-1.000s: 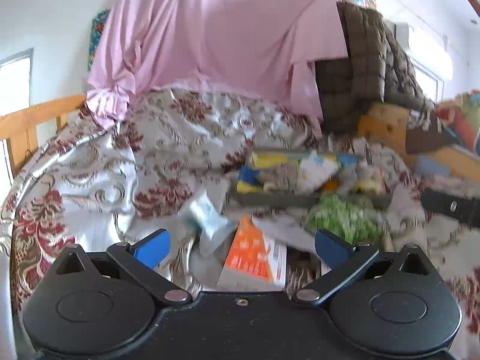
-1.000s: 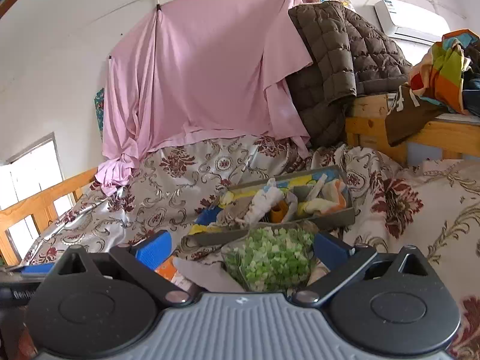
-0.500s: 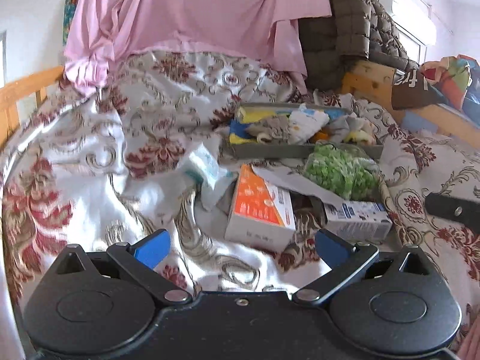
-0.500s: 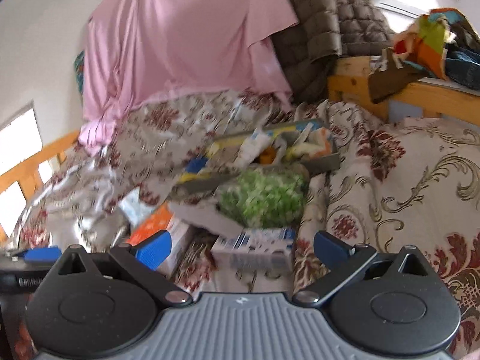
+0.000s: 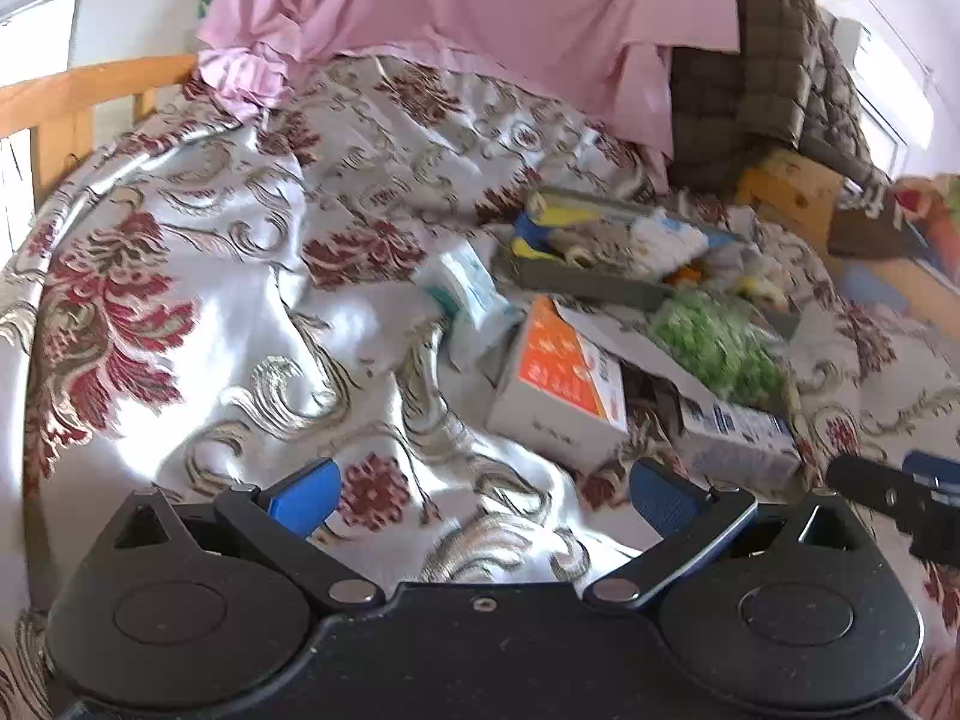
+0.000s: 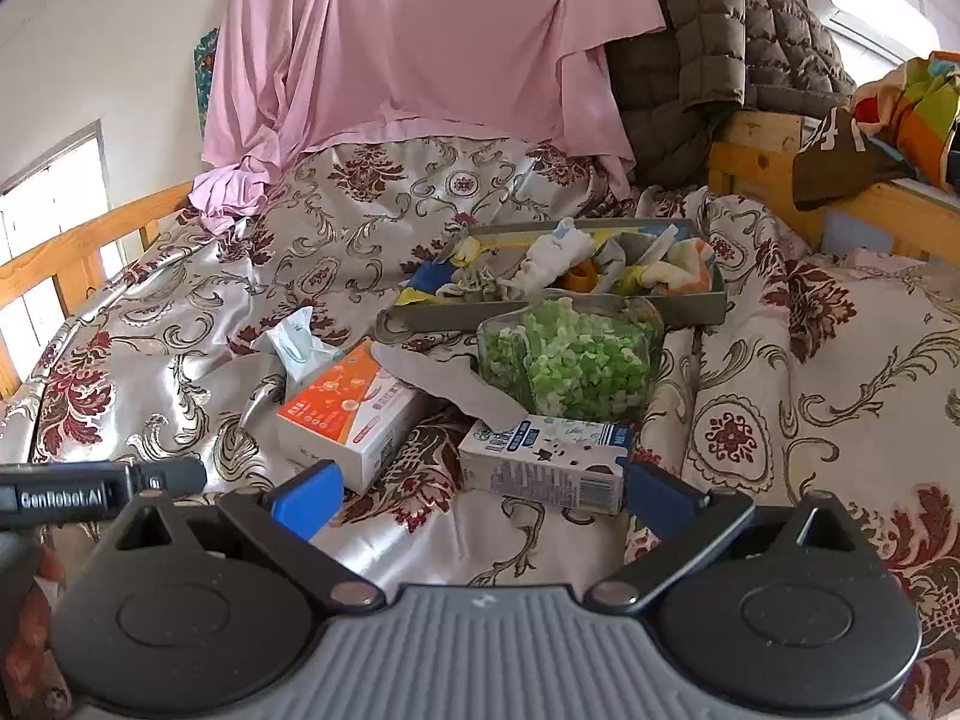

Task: Organize soft objects
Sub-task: 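Reach the left tool to the white tissue pack while the right tool reaches the white sock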

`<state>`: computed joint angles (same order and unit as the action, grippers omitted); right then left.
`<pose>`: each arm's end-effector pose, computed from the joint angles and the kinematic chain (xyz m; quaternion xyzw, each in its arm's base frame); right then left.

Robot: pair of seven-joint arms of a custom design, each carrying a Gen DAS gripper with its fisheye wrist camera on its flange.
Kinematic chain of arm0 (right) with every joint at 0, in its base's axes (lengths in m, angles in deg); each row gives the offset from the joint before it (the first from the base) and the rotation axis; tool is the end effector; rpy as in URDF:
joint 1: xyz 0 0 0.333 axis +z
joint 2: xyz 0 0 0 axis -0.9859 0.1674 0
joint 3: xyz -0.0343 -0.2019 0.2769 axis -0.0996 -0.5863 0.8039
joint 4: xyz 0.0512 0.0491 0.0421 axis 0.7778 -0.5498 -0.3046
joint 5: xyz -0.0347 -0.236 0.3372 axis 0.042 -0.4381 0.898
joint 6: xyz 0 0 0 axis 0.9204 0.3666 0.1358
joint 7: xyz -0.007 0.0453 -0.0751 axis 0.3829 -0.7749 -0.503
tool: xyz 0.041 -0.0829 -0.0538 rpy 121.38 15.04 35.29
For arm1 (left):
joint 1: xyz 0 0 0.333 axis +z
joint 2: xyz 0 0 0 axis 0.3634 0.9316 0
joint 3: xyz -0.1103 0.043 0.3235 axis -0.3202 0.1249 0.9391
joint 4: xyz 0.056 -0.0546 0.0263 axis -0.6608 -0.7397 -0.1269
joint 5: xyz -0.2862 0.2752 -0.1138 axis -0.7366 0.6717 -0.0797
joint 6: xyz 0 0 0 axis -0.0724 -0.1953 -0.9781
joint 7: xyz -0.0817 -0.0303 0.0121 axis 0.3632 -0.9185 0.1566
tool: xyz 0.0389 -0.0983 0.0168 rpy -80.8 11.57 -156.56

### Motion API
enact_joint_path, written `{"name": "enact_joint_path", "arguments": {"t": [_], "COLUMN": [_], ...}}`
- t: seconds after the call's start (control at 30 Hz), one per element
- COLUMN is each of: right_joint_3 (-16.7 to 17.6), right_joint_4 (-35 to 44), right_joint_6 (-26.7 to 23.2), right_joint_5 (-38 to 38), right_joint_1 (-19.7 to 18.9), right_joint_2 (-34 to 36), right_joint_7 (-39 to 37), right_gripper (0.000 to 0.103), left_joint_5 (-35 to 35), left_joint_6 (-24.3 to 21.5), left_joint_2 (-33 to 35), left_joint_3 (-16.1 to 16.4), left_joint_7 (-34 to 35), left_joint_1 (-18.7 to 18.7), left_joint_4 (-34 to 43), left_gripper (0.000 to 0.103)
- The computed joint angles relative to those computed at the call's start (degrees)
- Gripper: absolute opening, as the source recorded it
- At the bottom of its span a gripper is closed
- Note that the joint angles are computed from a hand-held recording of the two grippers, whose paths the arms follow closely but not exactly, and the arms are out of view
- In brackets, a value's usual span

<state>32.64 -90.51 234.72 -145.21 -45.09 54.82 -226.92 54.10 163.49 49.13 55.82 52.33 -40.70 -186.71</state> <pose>0.5389 0.4339 0.4215 -0.5991 0.6295 -0.3256 0.3726 0.6026 -0.3484 0.3923 -0.6082 0.6382 -0.4102 0.2335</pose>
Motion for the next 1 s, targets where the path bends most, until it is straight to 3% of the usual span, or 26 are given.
{"name": "enact_joint_path", "arguments": {"t": [0.07, 0.17, 0.47, 0.67, 0.8, 0.87, 1.0], "right_joint_3": [0.0, -0.3, -2.0, -4.5, -6.2, -4.5, 1.9], "right_joint_4": [0.3, 0.8, 3.5, 11.2, 16.5, 18.4, 20.9], "right_joint_6": [0.9, 2.4, 6.0, 13.2, 21.7, 24.9, 27.6], "right_joint_5": [0.5, 1.2, 1.8, 5.1, 8.0, 13.4, 23.8], "right_joint_1": [-0.3, -0.5, -0.6, -1.3, -2.9, -5.5, -11.3], "right_joint_2": [0.4, 1.0, 3.8, 9.8, 14.3, 16.4, 20.2], "right_joint_7": [-0.7, -1.3, -0.3, -7.6, -11.9, -17.7, -29.3], "right_gripper": [0.103, 0.103, 0.103, 0.103, 0.103, 0.103, 0.103], "left_joint_5": [-0.9, -1.3, 3.4, 6.3, 8.8, 10.6, 14.2], "left_joint_6": [-0.2, -1.2, -3.7, -5.7, -6.7, -6.9, -8.4], "left_joint_2": [0.9, 1.8, 3.7, 6.1, 7.0, 8.2, 11.2], "left_joint_3": [2.1, 2.8, -0.6, -1.2, -8.6, -10.7, -20.0], "left_joint_7": [-0.7, -2.1, -9.5, -14.7, -15.6, -15.9, -14.2], "left_joint_1": [-1.7, -1.7, 3.8, 6.8, 14.8, 17.4, 26.3], "left_joint_4": [0.5, 1.7, 5.8, 10.1, 14.8, 17.5, 24.8], "left_gripper": [0.102, 0.102, 0.102, 0.102, 0.102, 0.102, 0.102]}}
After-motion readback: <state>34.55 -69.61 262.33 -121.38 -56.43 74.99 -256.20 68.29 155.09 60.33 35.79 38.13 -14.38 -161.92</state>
